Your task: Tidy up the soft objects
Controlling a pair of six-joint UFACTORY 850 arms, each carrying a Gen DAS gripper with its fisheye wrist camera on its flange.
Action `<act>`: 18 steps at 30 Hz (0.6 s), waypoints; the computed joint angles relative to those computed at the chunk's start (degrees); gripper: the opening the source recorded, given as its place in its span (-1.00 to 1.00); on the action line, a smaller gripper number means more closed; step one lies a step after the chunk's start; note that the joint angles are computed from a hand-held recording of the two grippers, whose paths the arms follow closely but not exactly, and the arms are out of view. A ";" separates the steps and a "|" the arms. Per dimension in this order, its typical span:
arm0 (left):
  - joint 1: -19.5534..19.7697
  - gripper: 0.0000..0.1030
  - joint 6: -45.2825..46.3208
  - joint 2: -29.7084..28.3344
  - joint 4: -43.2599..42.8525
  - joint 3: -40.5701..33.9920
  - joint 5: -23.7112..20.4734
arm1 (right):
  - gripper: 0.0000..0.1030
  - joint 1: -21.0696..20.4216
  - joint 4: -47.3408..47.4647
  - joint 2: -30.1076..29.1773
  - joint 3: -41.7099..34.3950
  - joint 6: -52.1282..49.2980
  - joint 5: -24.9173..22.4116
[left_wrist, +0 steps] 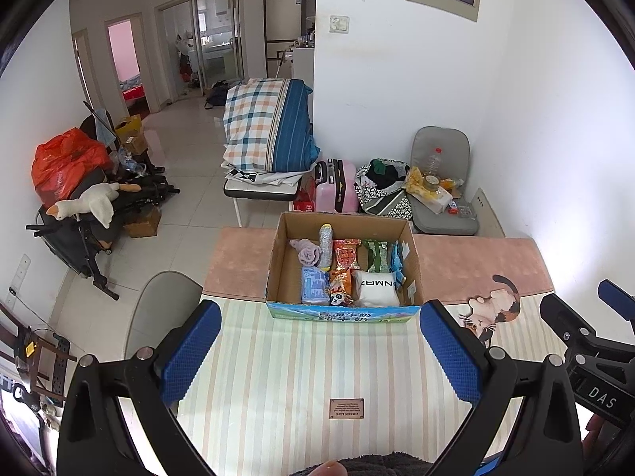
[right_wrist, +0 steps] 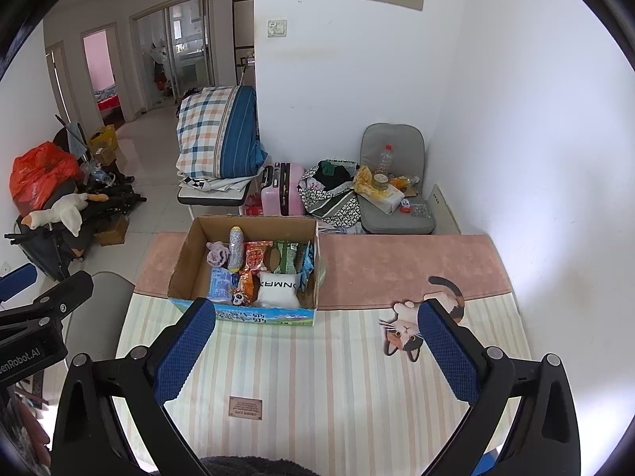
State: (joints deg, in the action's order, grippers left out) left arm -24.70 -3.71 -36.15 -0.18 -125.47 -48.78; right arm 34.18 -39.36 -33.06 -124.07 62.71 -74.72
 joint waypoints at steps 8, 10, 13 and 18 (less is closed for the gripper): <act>0.17 1.00 0.17 0.26 -0.46 0.56 -0.06 | 1.00 0.02 -0.53 0.16 0.26 0.20 0.39; 0.17 1.00 0.30 0.40 -0.53 0.75 -0.03 | 1.00 0.10 -0.84 0.23 0.34 0.23 0.53; 0.18 1.00 0.34 0.94 -0.51 1.63 0.62 | 1.00 0.06 -0.93 0.12 0.17 -0.04 0.68; 0.26 1.00 0.44 0.86 -0.43 1.46 0.56 | 1.00 -0.06 -0.76 -0.67 -1.07 -1.16 0.54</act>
State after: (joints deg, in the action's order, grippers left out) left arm -24.44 -3.27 -35.29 -0.61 -124.01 -48.22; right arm 34.12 -40.12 -33.73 -125.14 61.55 -74.18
